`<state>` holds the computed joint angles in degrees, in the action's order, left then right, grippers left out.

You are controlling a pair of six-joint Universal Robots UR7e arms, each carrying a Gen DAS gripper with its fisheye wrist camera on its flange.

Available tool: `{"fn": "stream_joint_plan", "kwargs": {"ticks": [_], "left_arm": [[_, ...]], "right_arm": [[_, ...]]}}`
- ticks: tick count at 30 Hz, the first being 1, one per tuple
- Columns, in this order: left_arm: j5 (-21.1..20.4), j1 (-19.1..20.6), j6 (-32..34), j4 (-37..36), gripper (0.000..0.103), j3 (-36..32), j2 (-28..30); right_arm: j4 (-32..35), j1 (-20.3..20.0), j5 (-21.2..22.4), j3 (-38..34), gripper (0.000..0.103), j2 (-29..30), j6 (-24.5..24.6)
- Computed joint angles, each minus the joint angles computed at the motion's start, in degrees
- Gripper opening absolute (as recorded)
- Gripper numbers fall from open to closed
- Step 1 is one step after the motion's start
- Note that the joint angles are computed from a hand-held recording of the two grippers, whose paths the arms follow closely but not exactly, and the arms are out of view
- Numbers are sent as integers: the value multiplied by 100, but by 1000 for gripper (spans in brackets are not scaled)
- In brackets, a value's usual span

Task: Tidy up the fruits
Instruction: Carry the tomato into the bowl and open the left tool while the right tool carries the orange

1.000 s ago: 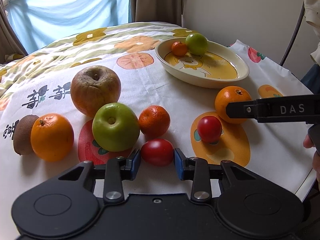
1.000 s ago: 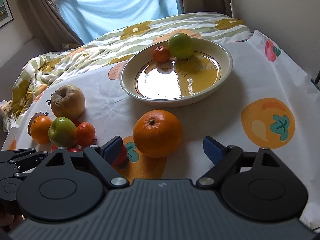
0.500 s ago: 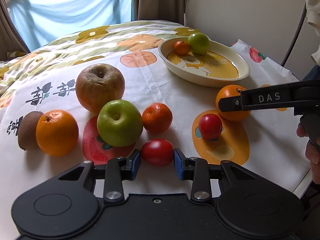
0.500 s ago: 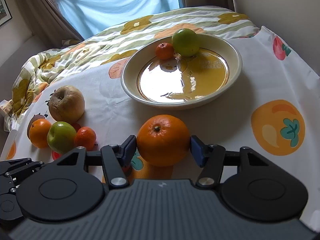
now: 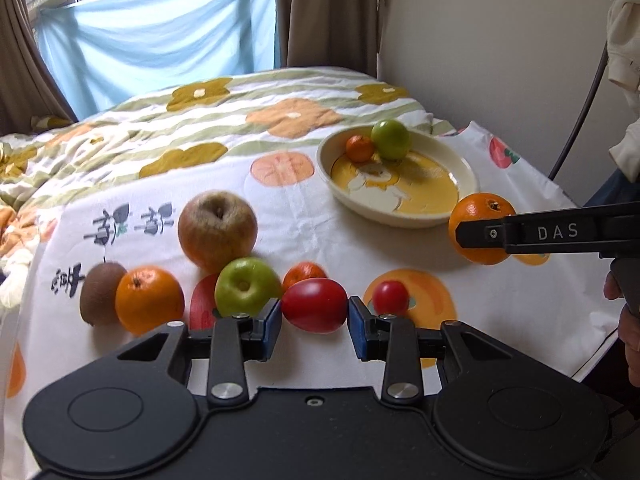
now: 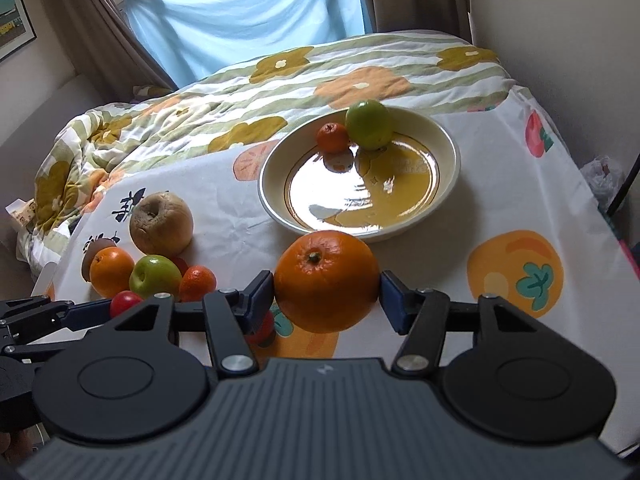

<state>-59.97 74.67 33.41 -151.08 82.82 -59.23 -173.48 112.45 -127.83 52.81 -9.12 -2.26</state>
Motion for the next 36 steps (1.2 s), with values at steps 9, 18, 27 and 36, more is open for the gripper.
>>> {"fn": "stream_joint_plan", "kwargs": {"ticks": [9,18,27,36], "left_arm": [[252,-363,-341,-354,39,-208,268],[391,-595,-358,-407,39,-944,993],[710,-518,-100,68,39,-2327,2121],[1008,-339,202,528,39,-3710,3130]], "right_arm": [[2,-125,129,327,72,-562,-537],[266,-419,533,57,72,-821,-956],[833,-727,844,-768,72,-556,-1287],[1727,-934,1069,-1709,72,-122,-1277]]}}
